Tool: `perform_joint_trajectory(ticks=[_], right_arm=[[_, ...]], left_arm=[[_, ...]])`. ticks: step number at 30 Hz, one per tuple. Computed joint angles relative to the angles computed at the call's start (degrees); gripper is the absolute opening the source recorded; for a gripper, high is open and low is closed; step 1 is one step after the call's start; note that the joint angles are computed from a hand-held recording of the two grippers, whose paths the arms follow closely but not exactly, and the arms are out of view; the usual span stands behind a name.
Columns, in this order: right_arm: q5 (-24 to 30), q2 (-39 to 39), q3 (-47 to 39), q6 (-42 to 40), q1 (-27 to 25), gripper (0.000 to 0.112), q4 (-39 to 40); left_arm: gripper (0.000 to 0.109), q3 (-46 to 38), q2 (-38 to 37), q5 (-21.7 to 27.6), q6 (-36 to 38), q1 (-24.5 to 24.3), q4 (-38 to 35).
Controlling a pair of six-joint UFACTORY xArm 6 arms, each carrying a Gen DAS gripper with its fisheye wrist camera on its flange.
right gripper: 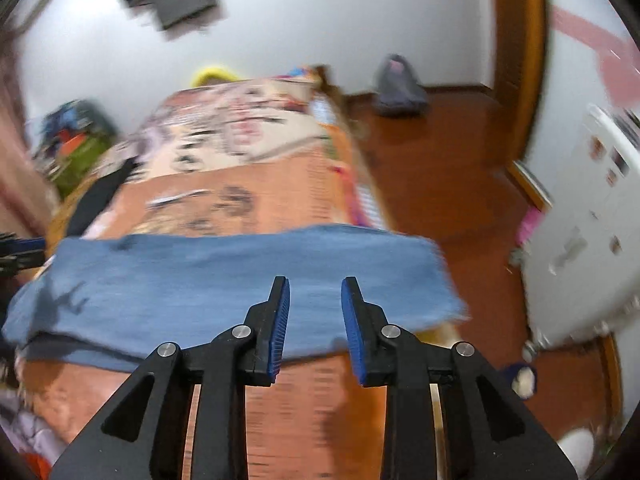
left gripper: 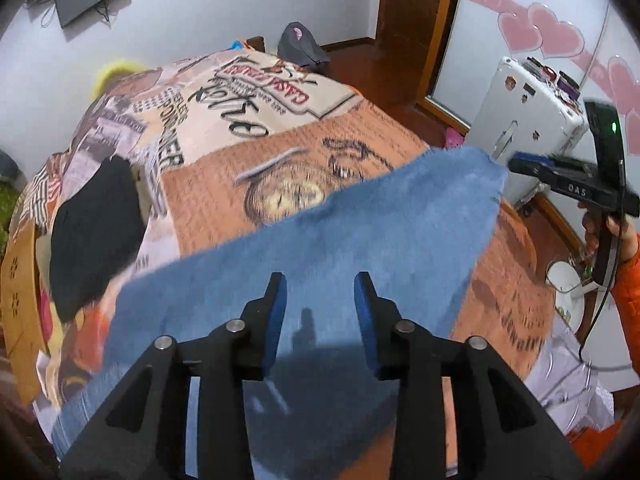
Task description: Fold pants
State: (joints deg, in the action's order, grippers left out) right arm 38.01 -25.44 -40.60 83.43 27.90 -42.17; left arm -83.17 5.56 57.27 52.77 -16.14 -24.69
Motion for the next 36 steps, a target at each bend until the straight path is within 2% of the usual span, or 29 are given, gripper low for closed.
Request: perform_joint_trajectory(ticks=[6, 11, 12, 14, 17, 21, 24, 28, 32, 36], right_arm=[[-14.2, 14.7, -9.2, -5.7, 1.6, 0.025, 2.1], [-18.1, 24.4, -14.6, -13.9, 4.2, 0.025, 10.7], [-17.9, 25.1, -14.6, -14.6, 4.8, 0.025, 12.2], [-17.6, 24.7, -13.6, -10.5, 5.3, 0.025, 9.1], [-17.7, 22.9, -11.9, -11.6, 5.7, 0.025, 12.5], [-9.2, 23.3, -16.7, -15.8, 7.7, 0.025, 13.9], [-6.6, 24.7, -21.4, -17.3, 8.5, 0.025, 12.6], [-6.1, 30.2, -31.0, -20.9, 8.9, 0.031, 11.1], [-5.0, 37.8, -42.4, -25.5, 10.1, 0.033, 10.9], [-4.5, 48.3, -57.0, -33.9, 10.7, 0.037, 15.6]], left_arm=[[0.038, 9.2, -4.0, -2.2, -0.6, 1.8, 0.8], [0.038, 17.3, -9.1, -5.2, 3.2, 3.6, -2.4], [0.038, 18.0, -9.8, -5.3, 3.8, 4.1, -3.0], [0.038, 18.2, -10.6, -5.0, 4.0, 5.2, -4.1], [0.038, 18.0, -11.5, -5.8, 4.6, 7.3, -6.2], [0.038, 17.1, -12.5, -8.3, 5.5, 10.9, -8.7], [0.039, 14.4, -11.7, -8.6, 5.8, 14.7, -10.7], [0.052, 10.4, -9.5, -10.7, 6.4, 20.3, -12.7], [0.055, 5.6, -5.7, -12.1, 6.2, 25.4, -13.2], [0.063, -0.9, 0.2, -14.2, 3.4, 29.8, -11.6]])
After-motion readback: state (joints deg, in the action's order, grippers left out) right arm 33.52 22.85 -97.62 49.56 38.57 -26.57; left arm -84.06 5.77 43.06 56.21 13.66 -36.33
